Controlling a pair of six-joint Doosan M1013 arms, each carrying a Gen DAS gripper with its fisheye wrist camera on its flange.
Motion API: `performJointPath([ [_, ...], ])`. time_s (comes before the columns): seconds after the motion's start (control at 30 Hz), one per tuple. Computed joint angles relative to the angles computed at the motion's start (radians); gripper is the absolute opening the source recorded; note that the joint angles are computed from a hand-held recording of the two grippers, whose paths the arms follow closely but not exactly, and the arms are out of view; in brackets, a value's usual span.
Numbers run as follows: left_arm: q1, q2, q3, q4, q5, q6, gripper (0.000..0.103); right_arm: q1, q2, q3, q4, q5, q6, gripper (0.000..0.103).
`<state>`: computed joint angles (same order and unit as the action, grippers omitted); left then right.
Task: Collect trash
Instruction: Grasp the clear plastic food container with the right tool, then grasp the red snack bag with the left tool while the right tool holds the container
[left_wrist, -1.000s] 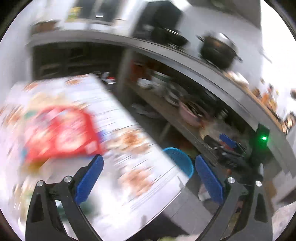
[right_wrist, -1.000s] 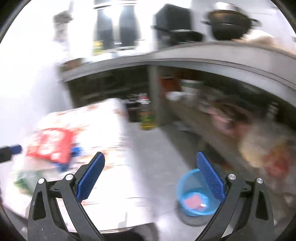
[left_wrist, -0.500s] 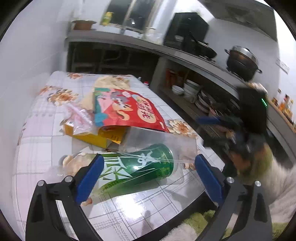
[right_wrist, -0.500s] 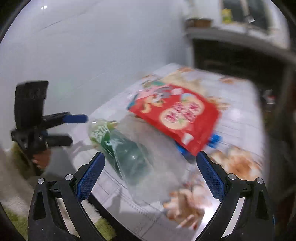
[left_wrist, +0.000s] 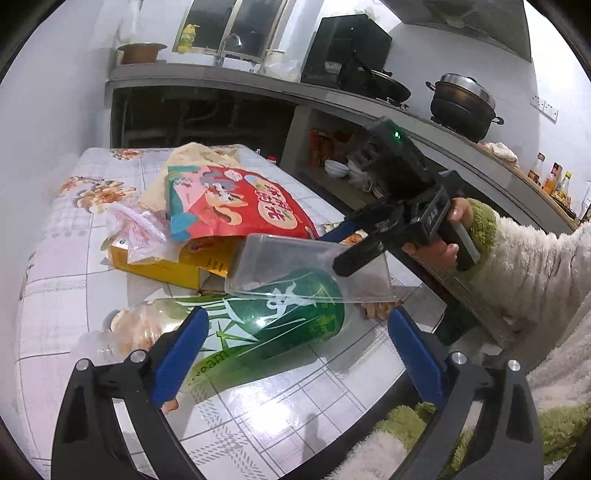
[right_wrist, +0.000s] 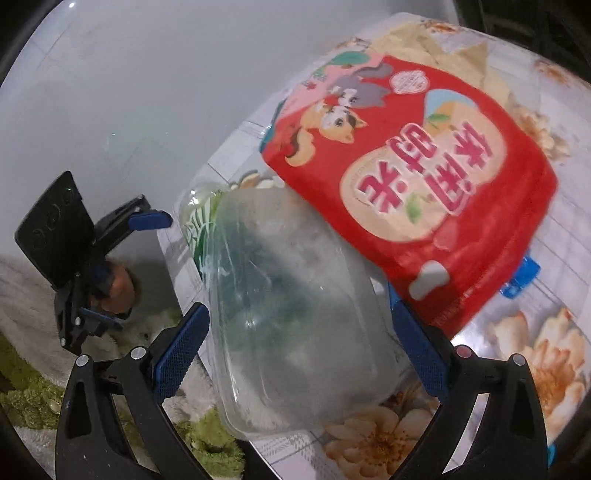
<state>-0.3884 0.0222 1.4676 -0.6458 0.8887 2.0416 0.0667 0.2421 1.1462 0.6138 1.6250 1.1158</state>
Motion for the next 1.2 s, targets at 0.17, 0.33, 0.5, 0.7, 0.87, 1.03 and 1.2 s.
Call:
performJointPath([
  [0.17, 0.003, 0.002, 0.002, -0.001, 0.005, -0.010, 0.095, 0.026, 0.013, -0.007, 0.028, 0.022, 0.032, 0.095],
  [0.33, 0.007, 0.002, 0.006, 0.003, 0.004, -0.019, 0.095, 0.065, 0.003, 0.010, -0.018, -0.009, 0.051, 0.082],
  [0.5, 0.009, -0.001, 0.013, 0.002, 0.000, -0.016, 0.095, 0.079, -0.037, 0.043, -0.024, -0.078, 0.056, 0.081],
  [0.7, 0.006, 0.001, 0.006, 0.013, -0.002, -0.022, 0.095, 0.044, -0.109, 0.105, 0.026, -0.175, 0.074, 0.080],
  [0.87, 0.015, 0.014, -0.023, -0.034, -0.017, 0.011, 0.095, -0.003, -0.200, 0.209, 0.084, -0.307, 0.106, 0.080],
  [1.03, -0.028, 0.077, -0.147, 0.291, -0.044, -0.234, 0.090, 0.006, -0.298, 0.288, -0.117, -0.490, 0.262, 0.079],
  [1.2, 0.014, 0.219, -0.349, 0.256, 0.173, -0.364, 0.082, 0.039, -0.352, 0.349, -0.249, -0.634, 0.394, 0.079],
])
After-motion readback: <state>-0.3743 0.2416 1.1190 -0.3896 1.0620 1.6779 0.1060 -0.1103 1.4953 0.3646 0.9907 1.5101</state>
